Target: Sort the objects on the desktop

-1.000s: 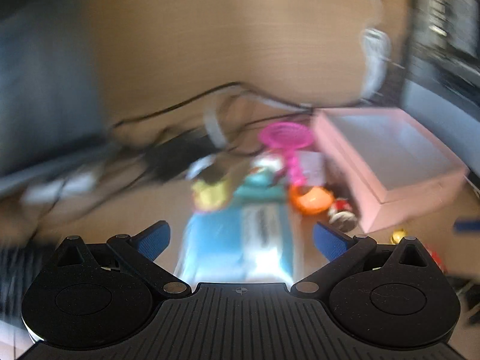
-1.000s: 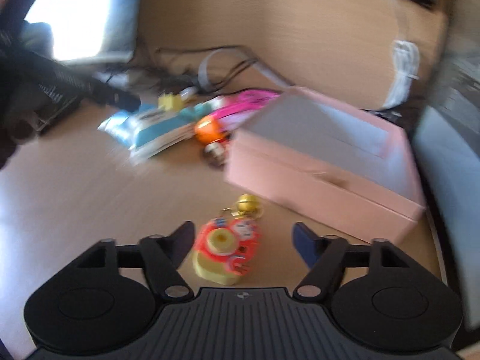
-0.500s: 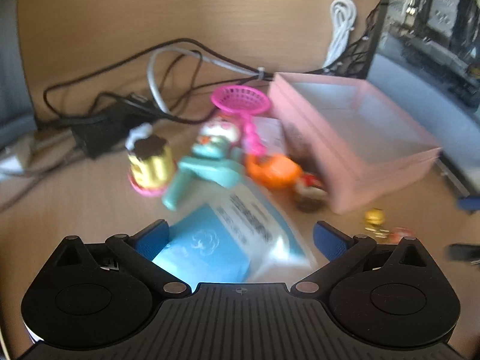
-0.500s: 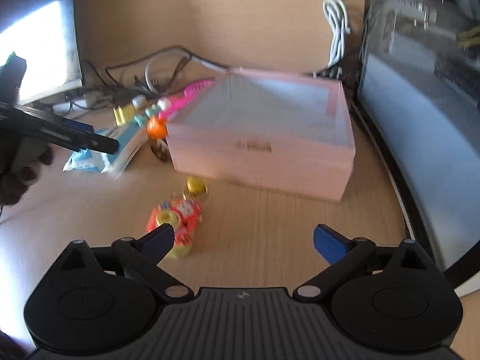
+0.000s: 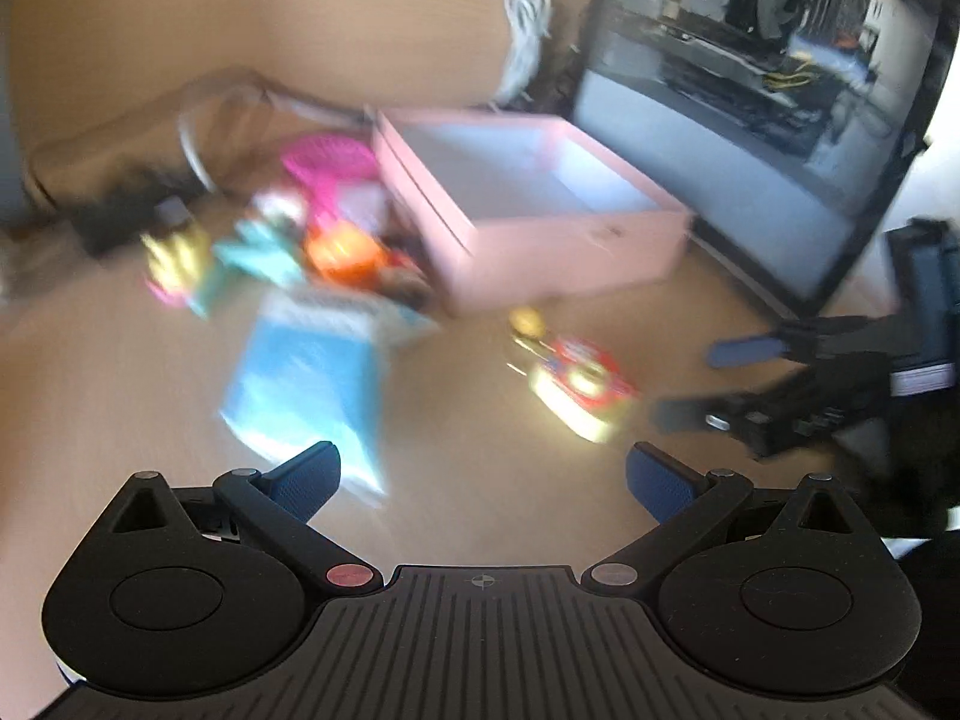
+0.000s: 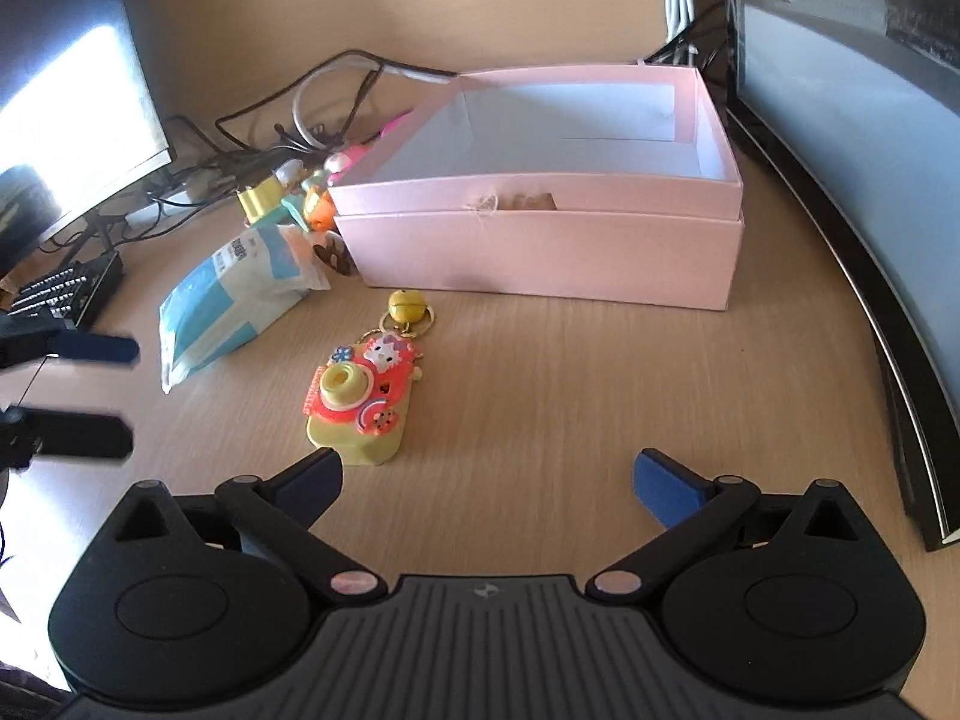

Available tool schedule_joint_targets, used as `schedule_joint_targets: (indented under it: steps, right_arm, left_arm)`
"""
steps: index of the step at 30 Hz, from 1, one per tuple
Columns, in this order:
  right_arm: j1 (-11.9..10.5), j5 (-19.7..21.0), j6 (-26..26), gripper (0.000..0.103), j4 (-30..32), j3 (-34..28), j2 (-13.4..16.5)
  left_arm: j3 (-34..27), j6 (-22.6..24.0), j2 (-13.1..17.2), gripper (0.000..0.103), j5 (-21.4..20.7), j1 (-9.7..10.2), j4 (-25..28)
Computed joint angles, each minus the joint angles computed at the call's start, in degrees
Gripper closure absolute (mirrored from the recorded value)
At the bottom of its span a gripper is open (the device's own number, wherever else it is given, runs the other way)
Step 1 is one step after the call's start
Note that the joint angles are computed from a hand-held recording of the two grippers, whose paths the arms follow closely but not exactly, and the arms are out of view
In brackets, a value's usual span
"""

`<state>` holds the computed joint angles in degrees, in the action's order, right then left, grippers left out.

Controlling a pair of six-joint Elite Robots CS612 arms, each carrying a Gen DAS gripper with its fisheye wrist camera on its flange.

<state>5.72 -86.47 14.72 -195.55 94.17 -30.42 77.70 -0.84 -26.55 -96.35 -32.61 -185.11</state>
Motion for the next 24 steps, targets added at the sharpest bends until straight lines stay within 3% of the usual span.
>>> schedule_joint_targets:
  steps: [2,4,6,10,13,14,15,16,18,20,24]
  right_arm:
    - [0.1,0.0,-0.1,0.0,-0.6,0.1,0.1]
    - [0.1,0.0,0.3,0.0,-0.6,0.1,0.1]
    - [0.0,0.0,-0.2,0.0,-0.1,0.0,0.1]
    - [0.0,0.3,-2.6,0.0,1.4,-0.1,-0.2]
    - [1.1,-3.7,-4.4,0.0,-2.2,0.1,0.3]
    - [1.4,-3.9,-5.4,0.0,-3.7,0.3,0.4]
    - [1.6,-3.5,-6.2,0.0,-4.9,0.5,0.4]
    - [1.7,-3.2,-6.7,0.0,-5.9,0.6,0.4]
    - [2.2,-3.5,-7.9,0.0,-7.2,0.2,0.6]
    - [2.8,-4.9,-8.9,0.001,-7.1,-0.7,0.9]
    - [3.1,-5.5,-8.5,0.015,-4.6,-2.8,1.5]
  left_arm:
    - [-0.2,2.2,0.1,0.0,7.9,-1.4,-0.6]
    - [-2.0,3.8,0.9,0.0,15.8,-2.58,2.8]
    - [-4.8,3.3,2.3,0.0,20.3,-2.93,6.0]
    - [-11.7,-3.9,5.1,0.0,21.9,-2.16,14.4]
    - [-14.4,-8.9,6.2,0.002,21.8,-1.81,17.6]
    - [-14.6,-9.7,6.3,0.008,21.7,-1.75,17.7]
    - [-14.7,-9.8,6.3,0.028,21.7,-1.78,17.9]
    - [-14.6,-9.6,6.3,0.034,21.2,-1.77,18.1]
    - [-13.2,-9.6,5.7,0.044,21.1,-1.94,16.2]
    - [-10.0,-10.2,4.2,0.045,21.4,-2.35,14.1]
    - [-2.0,-9.9,0.2,0.042,18.6,-2.76,12.4]
